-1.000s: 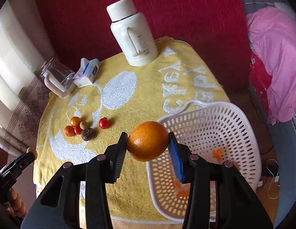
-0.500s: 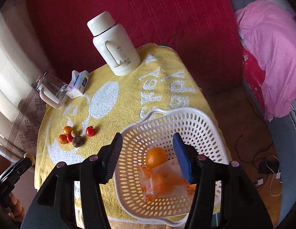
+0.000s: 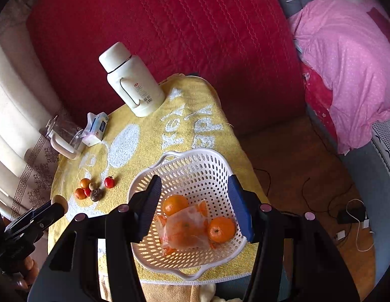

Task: Organize fruits
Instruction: 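Lower the kiwi into the white basket and open the left gripper, then withdraw the left gripper from the basket and bring the right back over the towel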

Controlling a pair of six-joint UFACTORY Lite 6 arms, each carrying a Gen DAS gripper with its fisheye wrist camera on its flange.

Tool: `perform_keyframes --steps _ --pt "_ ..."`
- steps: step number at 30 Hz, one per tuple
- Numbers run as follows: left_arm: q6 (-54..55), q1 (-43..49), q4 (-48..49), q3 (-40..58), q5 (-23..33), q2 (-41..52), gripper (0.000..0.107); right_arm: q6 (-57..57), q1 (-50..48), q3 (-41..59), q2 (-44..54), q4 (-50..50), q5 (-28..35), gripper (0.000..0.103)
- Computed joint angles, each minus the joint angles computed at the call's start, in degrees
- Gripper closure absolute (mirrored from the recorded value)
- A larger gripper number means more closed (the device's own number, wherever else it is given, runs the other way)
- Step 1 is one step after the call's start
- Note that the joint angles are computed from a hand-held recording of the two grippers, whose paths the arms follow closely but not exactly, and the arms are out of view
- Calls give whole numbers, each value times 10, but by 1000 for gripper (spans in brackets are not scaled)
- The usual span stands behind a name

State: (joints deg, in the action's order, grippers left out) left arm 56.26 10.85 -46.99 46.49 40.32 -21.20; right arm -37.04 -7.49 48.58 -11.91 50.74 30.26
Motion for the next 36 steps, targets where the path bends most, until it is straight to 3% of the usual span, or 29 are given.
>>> perform_keyframes --steps 12,13,15,22,24,26,36 --pt "-71 -132 29 19 -63 57 76 -45 -54 -22 -11 19 36 47" --pt "-75 -135 32 20 -65 59 73 -47 -56 -23 -11 21 37 47" --pt "-80 -135 35 16 -70 55 54 -51 -57 -24 -8 23 38 47" --pt "-87 -104 44 10 -67 46 53 -49 -32 -18 9 32 26 47" --pt "-91 -89 51 8 -67 41 42 -46 -20 -15 14 35 21 47" --pt "-94 -73 58 5 -68 33 39 -42 -8 -14 16 37 17 47" --pt "-44 49 45 9 -15 23 39 19 80 3 24 17 -16 47"
